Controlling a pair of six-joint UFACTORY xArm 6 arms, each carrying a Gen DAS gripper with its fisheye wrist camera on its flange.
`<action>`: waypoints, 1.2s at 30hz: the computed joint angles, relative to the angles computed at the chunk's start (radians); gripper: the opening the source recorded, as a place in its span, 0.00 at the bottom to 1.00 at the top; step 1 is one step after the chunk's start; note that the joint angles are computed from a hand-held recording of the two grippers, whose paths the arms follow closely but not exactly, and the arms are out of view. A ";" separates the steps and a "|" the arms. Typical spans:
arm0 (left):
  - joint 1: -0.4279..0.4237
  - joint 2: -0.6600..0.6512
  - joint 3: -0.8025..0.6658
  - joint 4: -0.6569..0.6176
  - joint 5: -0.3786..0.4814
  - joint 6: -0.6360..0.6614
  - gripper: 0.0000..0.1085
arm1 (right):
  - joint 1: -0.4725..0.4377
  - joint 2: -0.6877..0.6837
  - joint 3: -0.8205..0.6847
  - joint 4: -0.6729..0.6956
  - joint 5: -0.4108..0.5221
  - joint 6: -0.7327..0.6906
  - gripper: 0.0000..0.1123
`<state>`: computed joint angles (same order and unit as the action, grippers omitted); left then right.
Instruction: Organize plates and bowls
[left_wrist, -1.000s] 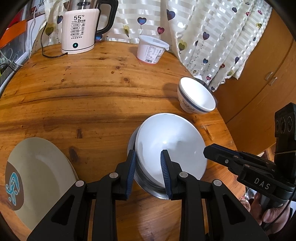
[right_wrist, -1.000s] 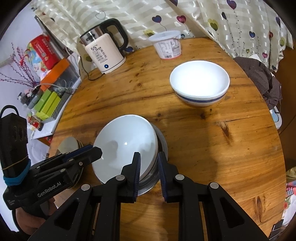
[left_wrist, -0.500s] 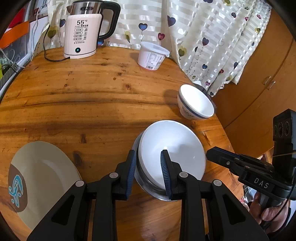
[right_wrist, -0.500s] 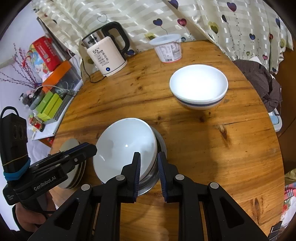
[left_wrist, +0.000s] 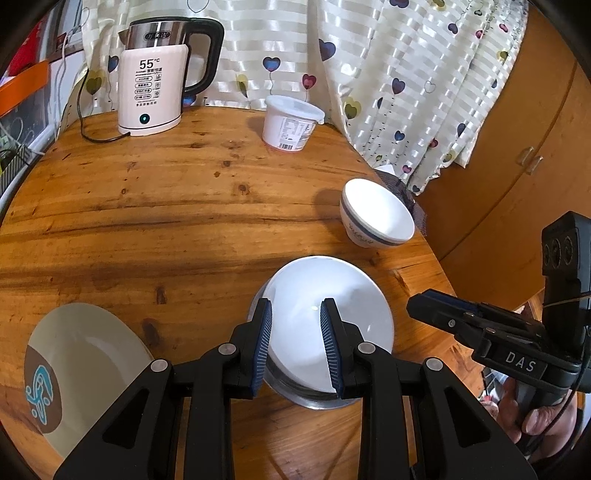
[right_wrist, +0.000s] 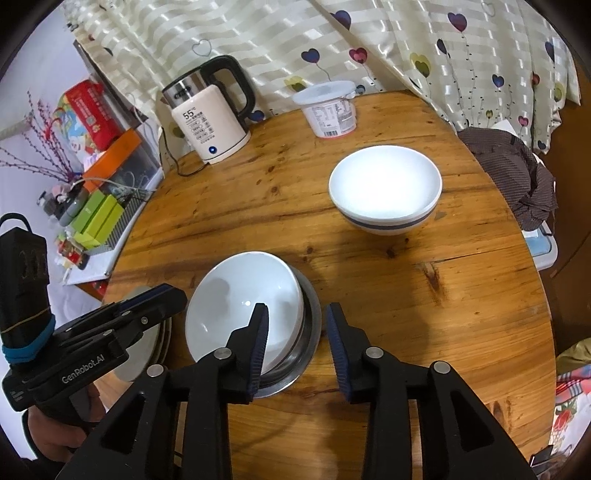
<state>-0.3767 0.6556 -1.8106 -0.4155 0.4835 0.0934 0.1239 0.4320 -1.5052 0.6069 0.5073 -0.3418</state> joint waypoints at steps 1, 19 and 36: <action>-0.001 0.000 -0.001 0.003 0.000 -0.001 0.26 | -0.001 -0.001 0.001 -0.001 -0.001 0.002 0.30; -0.006 0.064 -0.127 -0.002 0.069 0.014 0.26 | -0.023 -0.002 -0.003 -0.015 -0.018 0.034 0.32; -0.007 0.240 -0.435 0.020 0.228 -0.021 0.26 | -0.057 0.029 -0.049 -0.028 -0.016 0.062 0.32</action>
